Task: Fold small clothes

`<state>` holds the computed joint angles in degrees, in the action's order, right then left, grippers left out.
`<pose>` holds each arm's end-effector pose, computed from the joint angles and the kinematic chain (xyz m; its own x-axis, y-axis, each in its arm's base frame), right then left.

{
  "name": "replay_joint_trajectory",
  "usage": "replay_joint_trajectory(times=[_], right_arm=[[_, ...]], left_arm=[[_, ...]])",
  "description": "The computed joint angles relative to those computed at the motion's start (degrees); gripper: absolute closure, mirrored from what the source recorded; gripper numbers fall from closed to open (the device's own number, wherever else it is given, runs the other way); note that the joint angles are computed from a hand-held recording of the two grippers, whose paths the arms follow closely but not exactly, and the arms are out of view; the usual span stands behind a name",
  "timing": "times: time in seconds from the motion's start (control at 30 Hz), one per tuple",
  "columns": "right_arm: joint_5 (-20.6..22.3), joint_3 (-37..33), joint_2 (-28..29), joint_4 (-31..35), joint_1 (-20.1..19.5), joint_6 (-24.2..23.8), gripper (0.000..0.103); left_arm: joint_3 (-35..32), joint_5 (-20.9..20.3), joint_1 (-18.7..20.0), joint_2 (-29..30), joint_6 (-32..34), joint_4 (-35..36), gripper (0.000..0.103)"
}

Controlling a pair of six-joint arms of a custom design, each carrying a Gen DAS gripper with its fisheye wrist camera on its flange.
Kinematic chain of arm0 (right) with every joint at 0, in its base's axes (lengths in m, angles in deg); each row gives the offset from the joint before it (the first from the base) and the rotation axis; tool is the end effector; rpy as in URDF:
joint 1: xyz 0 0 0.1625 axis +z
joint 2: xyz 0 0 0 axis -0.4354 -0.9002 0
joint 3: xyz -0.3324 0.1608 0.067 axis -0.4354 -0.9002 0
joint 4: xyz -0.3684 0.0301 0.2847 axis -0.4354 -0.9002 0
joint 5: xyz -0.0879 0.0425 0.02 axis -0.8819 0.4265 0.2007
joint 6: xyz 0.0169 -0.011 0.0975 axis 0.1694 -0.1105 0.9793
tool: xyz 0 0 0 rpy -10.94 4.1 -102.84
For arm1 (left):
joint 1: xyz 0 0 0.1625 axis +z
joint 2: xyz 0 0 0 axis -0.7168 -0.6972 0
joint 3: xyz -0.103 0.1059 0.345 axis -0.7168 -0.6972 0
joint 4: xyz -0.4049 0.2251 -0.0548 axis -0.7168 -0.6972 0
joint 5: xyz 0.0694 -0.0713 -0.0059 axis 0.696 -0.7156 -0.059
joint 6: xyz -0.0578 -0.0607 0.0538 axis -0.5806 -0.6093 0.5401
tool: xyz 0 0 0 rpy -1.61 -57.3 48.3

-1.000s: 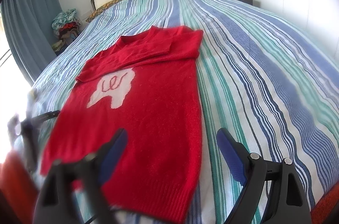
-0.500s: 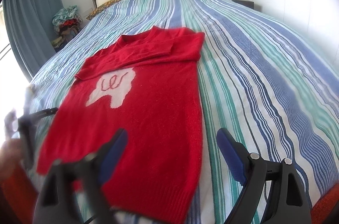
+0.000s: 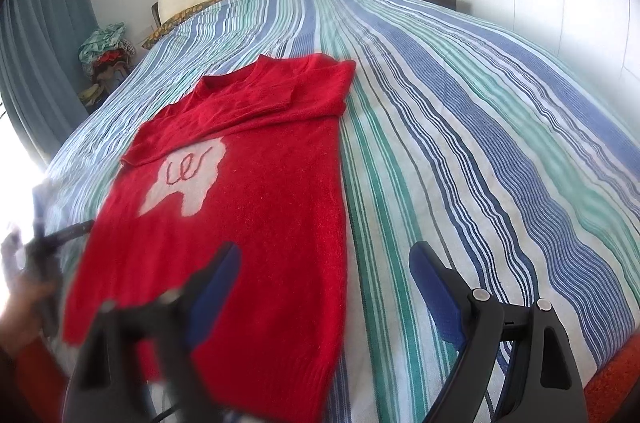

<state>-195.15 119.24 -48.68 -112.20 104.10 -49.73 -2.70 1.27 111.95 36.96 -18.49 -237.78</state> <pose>-0.0420 -0.7192 0.2764 -0.7912 -0.0084 0.6115 -0.4289 0.7205 -0.5449 -0.1132 -0.7959 0.0530 -0.7000 -0.3274 -0.6346 0.2035 0.7603 -0.6168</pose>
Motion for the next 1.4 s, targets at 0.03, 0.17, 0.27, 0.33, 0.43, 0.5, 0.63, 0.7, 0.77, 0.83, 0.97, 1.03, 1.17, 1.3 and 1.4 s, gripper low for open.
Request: replay_joint_trajectory(times=[0.03, 0.17, 0.27, 0.33, 0.43, 0.5, 0.63, 0.7, 0.77, 0.83, 0.97, 1.03, 1.17, 1.3, 1.4], right_arm=[[-0.22, -0.16, 0.13, 0.1, 0.01, 0.19, 0.018], [-1.23, -0.62, 0.83, -0.06, 0.19, -0.16, 0.017], [-1.75, -0.64, 1.18, -0.24, 0.4, -1.14, 0.017], [-1.94, -0.63, 1.36, -0.43, 0.52, -1.8, 0.017], [-2.06, -0.52, 1.46, -0.64, 0.62, -2.42, 0.017], [-2.26, -0.65, 1.53, -1.11, 0.79, -3.22, 0.017], [1.1, 0.05, -1.38, -3.97, 1.62, -9.48, 0.017], [1.81, -0.11, -3.88, -2.33, 2.2, -14.6, 0.016], [-0.92, -1.62, -5.91, 4.64, 2.73, -17.41, 0.014], [-2.69, -2.72, -8.08, 14.42, 2.46, -15.03, 0.014], [1.48, -4.24, -9.97, 33.59, 0.0, -4.23, 0.014], [2.39, -6.26, -8.17, 42.01, -0.88, -0.5, 0.015], [0.68, -8.81, -3.87, 47.69, -2.25, 6.36, 0.017], [4.39, -10.88, -2.18, 51.13, -3.95, 12.26, 0.047], [4.96, -13.14, -1.2, 56.35, -4.08, 13.98, 0.098]], left_arm=[[0.03, 0.01, -0.01, -0.01, -0.03, 0.0, 0.0], [-0.03, 0.03, -0.03, 0.04, -0.06, 0.05, 0.0], [-0.03, 0.04, -0.04, 0.06, -0.12, 0.08, 0.0], [0.0, 0.03, -0.05, 0.05, -0.18, 0.1, 0.0], [0.13, -0.25, 0.01, -0.1, -0.42, 0.22, 0.0], [0.56, -1.38, 0.15, -0.89, -1.89, 1.69, 0.0], [2.15, -7.83, 0.06, -6.4, -10.82, 15.22, 0.007], [8.61, -10.91, -1.68, -11.22, -12.71, 11.39, 0.018], [15.8, -17.73, -3.49, -15.65, -11.04, 4.54, 0.017], [20.64, -25.76, -4.79, -18.08, -9.35, 1.53, 0.016], [21.59, -33.54, -6.31, -16.55, -9.92, 5.39, 0.022], [19.97, -33.9, -6.63, -14.77, -11.16, 8.34, 0.028], [17.41, -31.98, -7.54, -12.55, -12.04, 11.66, 0.042], [15.67, -36.75, -6.6, -11.18, -14.63, 14.25, 0.093], [16.45, -37.8, -6.64, -11.72, -15.02, 13.81, 0.099]])
